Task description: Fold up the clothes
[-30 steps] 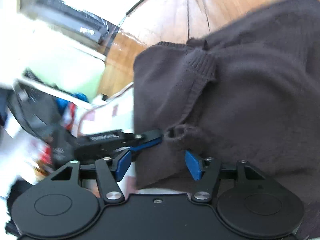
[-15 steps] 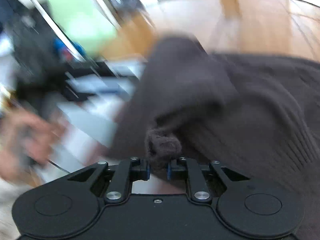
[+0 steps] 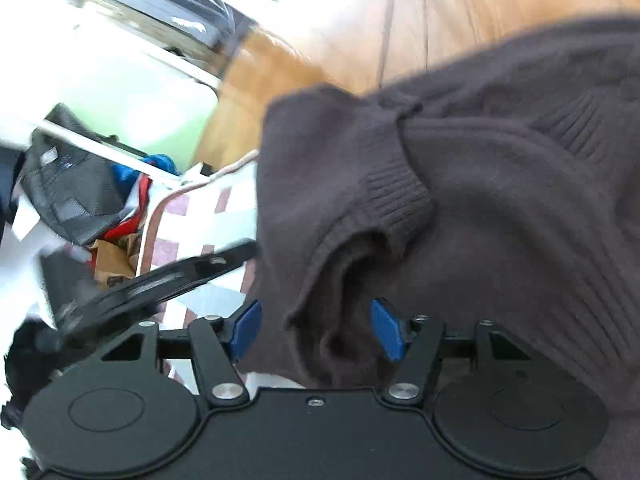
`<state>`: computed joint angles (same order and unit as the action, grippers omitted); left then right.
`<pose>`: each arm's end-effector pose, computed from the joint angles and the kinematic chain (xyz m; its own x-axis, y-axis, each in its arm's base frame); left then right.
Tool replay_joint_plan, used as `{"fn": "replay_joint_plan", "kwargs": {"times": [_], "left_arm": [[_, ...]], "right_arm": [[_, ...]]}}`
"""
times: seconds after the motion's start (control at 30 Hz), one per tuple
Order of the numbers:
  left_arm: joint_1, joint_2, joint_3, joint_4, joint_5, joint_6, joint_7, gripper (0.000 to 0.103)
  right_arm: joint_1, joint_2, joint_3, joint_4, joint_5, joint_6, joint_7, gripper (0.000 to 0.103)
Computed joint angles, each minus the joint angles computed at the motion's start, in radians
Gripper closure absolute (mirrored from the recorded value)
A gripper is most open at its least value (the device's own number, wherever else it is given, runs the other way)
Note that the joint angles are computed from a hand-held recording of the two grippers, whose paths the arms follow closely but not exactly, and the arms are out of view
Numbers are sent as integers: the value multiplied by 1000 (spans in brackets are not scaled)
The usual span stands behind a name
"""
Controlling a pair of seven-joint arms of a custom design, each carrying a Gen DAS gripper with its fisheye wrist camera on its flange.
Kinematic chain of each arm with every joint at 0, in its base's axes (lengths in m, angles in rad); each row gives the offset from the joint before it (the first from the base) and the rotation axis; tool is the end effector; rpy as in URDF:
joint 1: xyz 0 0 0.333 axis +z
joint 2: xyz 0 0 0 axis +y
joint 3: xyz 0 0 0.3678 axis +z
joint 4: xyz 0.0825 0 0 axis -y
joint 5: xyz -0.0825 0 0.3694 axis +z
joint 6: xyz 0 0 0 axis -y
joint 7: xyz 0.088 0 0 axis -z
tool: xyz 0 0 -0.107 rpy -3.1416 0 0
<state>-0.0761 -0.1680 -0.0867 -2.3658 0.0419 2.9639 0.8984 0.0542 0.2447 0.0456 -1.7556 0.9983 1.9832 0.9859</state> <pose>0.4976 -0.0871 0.5430 0.2931 -0.8716 0.3929 -0.6651 -0.4811 -0.5711 0.6294 0.1132 0.5094 0.2790 -0.6050 -0.7458 -0.9569 -0.1098 -0.2689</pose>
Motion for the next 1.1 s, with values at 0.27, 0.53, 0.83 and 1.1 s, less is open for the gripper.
{"fn": "replay_joint_plan", "kwargs": {"times": [0.27, 0.53, 0.83, 1.1], "left_arm": [[-229, 72, 167, -14, -564, 102, 397, 53], [-150, 78, 97, -19, -678, 146, 459, 54], [23, 75, -30, 30, -129, -64, 97, 50], [-17, 51, 4, 31, -142, -86, 137, 48]], "right_arm": [[13, 89, 18, 40, 39, 97, 250, 34], [156, -229, 84, -294, 152, 810, -543, 87], [96, -194, -25, -281, -102, 490, -172, 49], [23, -231, -65, -287, 2, 112, -268, 38]]}}
